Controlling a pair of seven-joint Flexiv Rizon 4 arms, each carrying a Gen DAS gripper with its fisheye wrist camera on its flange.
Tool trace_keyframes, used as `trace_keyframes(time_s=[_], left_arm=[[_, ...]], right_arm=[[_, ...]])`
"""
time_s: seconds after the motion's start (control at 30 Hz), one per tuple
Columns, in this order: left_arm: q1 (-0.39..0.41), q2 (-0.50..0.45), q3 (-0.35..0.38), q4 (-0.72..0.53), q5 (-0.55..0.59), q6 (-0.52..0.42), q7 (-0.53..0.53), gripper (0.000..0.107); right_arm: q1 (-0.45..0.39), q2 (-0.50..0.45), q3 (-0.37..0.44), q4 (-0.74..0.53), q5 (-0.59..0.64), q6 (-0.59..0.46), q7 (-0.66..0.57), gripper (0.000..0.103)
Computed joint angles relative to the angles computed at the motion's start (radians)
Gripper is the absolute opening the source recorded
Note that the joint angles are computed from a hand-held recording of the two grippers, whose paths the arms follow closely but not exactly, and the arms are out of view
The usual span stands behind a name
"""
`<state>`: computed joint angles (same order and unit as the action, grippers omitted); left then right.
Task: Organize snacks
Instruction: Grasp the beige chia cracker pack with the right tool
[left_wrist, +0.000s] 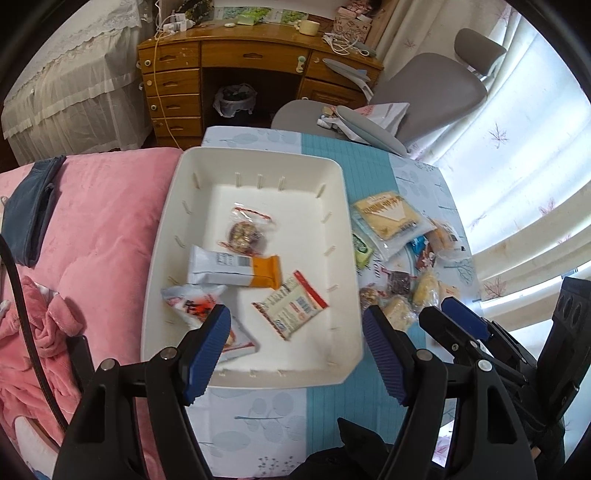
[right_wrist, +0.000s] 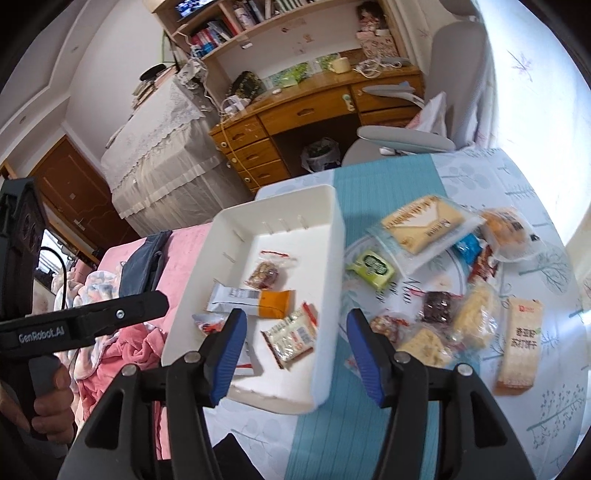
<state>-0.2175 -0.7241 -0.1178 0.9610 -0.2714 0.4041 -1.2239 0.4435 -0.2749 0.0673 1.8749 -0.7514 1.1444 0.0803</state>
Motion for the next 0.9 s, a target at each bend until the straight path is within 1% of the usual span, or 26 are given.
trace_keyframes(time_s=[0.3,0.33,0.4,0.57,0.7,0.73,0.8,0.9], left_arm=[[-0.049,0.024,-0.007,0.055,0.010,0.007,-0.042,0.073],[-0.057,0.027,-0.008,0.062,0.012,0.010,-0.049,0.073],[-0.070,0.034,-0.008,0.073,0.019,0.009,-0.059,0.073],[-0.105,0.041,-0.007,0.089,0.036,0.001,-0.106,0.073],[-0.133,0.037,-0.001,0.089,0.054,-0.015,-0.165,0.074],[-0.139,0.036,0.001,0.089,0.059,-0.019,-0.182,0.074],[-0.151,0.034,0.005,0.093,0.067,-0.029,-0.221,0.077],[-0.165,0.030,0.006,0.104,0.071,-0.041,-0.284,0.077]], right_arm=[[-0.058,0.084,0.044,0.099,0.118,-0.019,-0.053,0.058],[-0.066,0.095,0.049,0.113,0.134,-0.018,-0.062,0.059],[-0.080,0.117,0.057,0.135,0.163,-0.021,-0.078,0.065],[-0.119,0.168,0.076,0.188,0.241,-0.024,-0.131,0.067],[-0.147,0.203,0.089,0.220,0.326,-0.031,-0.195,0.068],[-0.155,0.212,0.093,0.226,0.363,-0.038,-0.223,0.069],[-0.166,0.222,0.098,0.233,0.416,-0.047,-0.261,0.074],[-0.185,0.239,0.102,0.248,0.530,-0.060,-0.334,0.076]])
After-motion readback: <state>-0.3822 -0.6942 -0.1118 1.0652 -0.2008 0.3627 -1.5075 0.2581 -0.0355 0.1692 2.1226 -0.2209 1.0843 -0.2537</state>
